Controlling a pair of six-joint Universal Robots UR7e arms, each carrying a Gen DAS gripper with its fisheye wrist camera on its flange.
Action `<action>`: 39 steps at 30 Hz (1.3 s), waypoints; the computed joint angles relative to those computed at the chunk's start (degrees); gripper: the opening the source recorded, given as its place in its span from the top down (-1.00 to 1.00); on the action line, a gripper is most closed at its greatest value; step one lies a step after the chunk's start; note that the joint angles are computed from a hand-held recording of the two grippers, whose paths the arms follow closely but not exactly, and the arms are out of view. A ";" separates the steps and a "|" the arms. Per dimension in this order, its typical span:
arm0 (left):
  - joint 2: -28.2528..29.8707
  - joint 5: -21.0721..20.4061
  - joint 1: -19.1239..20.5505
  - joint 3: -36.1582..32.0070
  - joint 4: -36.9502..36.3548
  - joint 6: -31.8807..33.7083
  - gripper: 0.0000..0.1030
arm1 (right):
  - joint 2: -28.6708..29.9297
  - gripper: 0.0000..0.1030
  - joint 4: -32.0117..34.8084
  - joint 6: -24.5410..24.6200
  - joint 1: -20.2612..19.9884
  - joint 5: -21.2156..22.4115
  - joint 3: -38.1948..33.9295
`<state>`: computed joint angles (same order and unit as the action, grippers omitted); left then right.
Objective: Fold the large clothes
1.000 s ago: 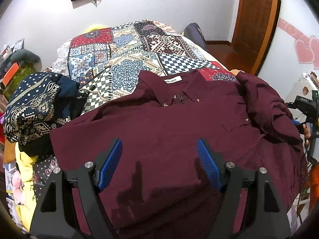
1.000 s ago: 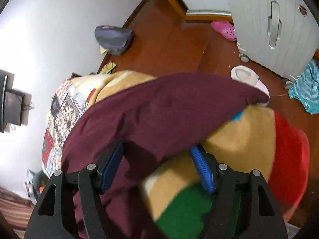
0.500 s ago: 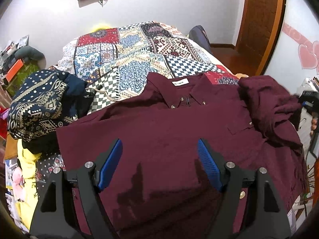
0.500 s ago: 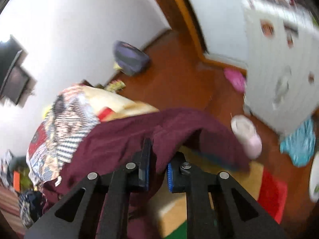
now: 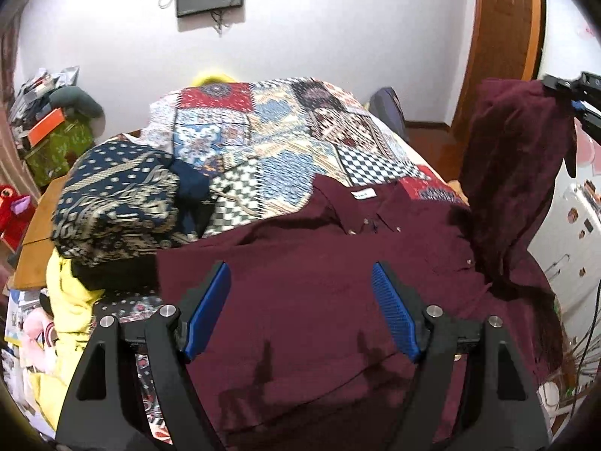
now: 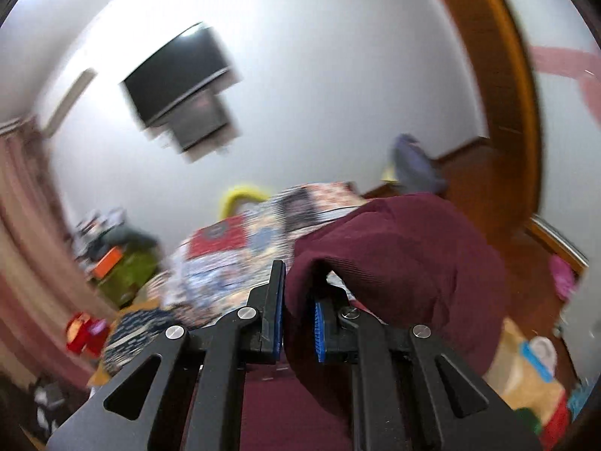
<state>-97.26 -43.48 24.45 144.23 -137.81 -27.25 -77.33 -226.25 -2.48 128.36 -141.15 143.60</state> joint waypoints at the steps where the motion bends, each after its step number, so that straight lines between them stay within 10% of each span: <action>1: -1.15 0.31 -0.01 0.15 0.75 -0.30 -0.49 | 2.12 0.78 1.33 0.43 0.50 1.22 -1.34; 12: -14.36 4.10 2.68 1.14 14.21 -6.54 -0.49 | 19.89 0.78 19.62 8.74 -7.53 17.72 -7.22; 20: -18.20 4.36 5.58 1.52 21.51 -10.46 -0.49 | 24.15 0.70 31.37 9.65 -9.50 20.11 -6.63; 24: -17.48 4.00 5.76 1.63 22.16 -11.10 -0.49 | 21.56 0.20 35.64 8.97 -8.90 21.12 -5.40; 32: -11.75 1.23 5.47 0.85 15.11 -7.57 -0.49 | 10.12 0.15 36.14 9.95 -8.99 23.17 1.42; 39: 0.11 -2.79 7.32 -2.04 3.74 -0.64 -0.49 | -0.30 -0.11 27.44 11.13 -9.58 11.41 9.15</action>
<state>-97.15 -46.27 31.77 142.19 -134.06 -27.89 -77.64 -198.80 8.64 118.77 -129.74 152.75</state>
